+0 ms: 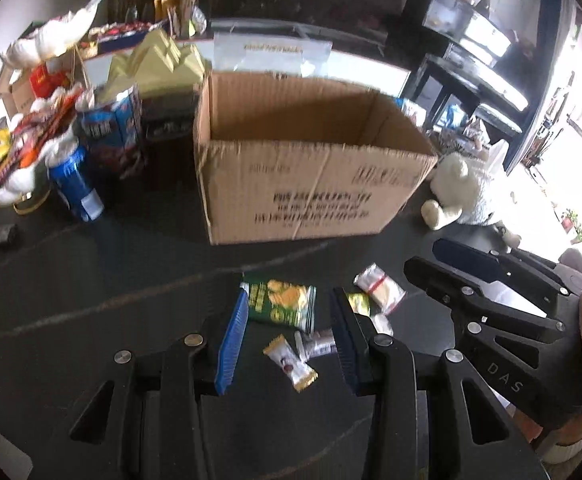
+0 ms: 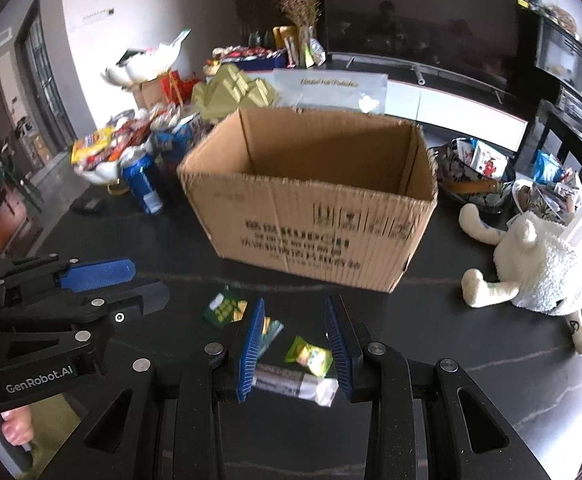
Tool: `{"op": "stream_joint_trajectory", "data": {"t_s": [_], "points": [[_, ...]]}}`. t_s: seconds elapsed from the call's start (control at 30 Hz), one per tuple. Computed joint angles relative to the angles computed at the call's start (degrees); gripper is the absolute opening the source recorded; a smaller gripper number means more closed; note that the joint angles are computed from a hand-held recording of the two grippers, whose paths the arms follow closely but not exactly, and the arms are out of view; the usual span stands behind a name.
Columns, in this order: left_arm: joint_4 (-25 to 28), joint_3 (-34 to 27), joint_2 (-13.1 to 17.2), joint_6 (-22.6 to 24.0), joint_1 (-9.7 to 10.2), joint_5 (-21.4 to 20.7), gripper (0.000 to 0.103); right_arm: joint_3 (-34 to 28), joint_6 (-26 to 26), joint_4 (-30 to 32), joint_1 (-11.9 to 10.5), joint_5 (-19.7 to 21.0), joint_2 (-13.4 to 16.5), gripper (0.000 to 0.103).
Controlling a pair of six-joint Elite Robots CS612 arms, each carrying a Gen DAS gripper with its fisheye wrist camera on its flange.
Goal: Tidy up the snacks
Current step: 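Move both tools back down toward the remaining snacks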
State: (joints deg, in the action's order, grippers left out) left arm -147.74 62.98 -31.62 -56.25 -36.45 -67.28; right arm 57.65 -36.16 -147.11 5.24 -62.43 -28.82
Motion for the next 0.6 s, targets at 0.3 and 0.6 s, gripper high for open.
{"op": "stream_joint_trajectory", "data": {"t_s": [0.3, 0.6], "points": [[2.6, -1.1, 1.7, -4.4, 0.04, -4.0, 0.041, -2.5, -5.4, 8.2, 0.1, -1.4, 1.6, 0.033], [5.3, -3.2, 3.8, -8.5, 0.45, -8.6, 0.040, -7.6, -9.3, 17.1, 0.3, -3.4, 4.5, 0.033]]}}
